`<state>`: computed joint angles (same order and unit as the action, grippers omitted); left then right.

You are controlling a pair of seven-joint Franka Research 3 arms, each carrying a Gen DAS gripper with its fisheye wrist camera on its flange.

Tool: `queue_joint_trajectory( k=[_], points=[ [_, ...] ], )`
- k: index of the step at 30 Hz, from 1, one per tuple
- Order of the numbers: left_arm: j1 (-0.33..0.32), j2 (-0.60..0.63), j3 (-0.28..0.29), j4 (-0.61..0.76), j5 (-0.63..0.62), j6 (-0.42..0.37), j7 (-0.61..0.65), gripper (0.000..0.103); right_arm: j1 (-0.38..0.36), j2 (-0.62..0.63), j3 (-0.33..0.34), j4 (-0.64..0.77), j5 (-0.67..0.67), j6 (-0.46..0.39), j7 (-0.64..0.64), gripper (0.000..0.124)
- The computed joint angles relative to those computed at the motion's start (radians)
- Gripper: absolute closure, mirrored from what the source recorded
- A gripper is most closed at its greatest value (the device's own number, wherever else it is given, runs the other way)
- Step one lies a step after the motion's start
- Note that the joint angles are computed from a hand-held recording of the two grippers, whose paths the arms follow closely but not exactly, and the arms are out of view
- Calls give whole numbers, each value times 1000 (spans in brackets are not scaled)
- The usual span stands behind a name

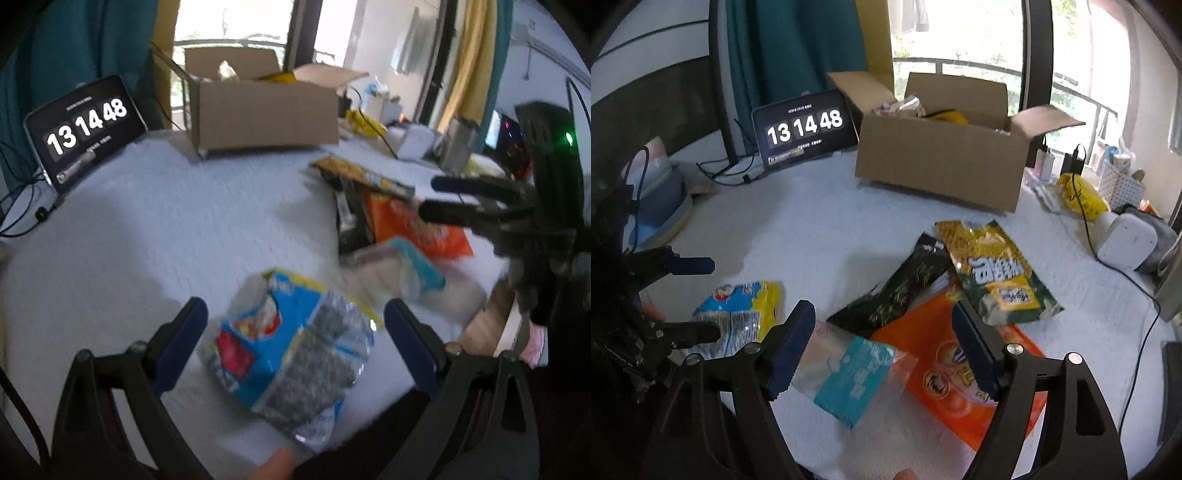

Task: Organize snacks
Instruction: 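Grasp the clear teal-label bread pack with the right gripper while the left grasps the blue chip bag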

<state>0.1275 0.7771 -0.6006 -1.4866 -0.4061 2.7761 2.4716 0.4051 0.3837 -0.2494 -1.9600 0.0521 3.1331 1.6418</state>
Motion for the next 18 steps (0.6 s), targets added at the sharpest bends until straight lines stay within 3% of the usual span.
queue_joint_trajectory(
  k=[5, 9, 11, 13, 15, 18],
  points=[
    [-6, -12, 11, -38, 38, -9, 46, 6, 3, 1, -6, -11, -2, -14, 10, 44],
    [-79, -23, 88, -60, 127, 56, 14, 6, -6, -2, 3, -19, -12, -21, 5, 44],
    [-135, -16, 152, -48, 190, 83, -54, 6, -24, -4, 24, -23, -12, -22, -9, 44],
    [-171, 5, 198, -3, 229, 56, -133, 5, -50, -5, 54, -21, -9, -37, -37, 44],
    [-163, 43, 188, 63, 230, 3, -193, 5, -63, -3, 71, -19, -10, -49, -57, 44],
    [-172, 68, 196, 102, 257, 10, -257, 6, -116, 1, 137, -11, 12, -84, -117, 43]
  ],
)
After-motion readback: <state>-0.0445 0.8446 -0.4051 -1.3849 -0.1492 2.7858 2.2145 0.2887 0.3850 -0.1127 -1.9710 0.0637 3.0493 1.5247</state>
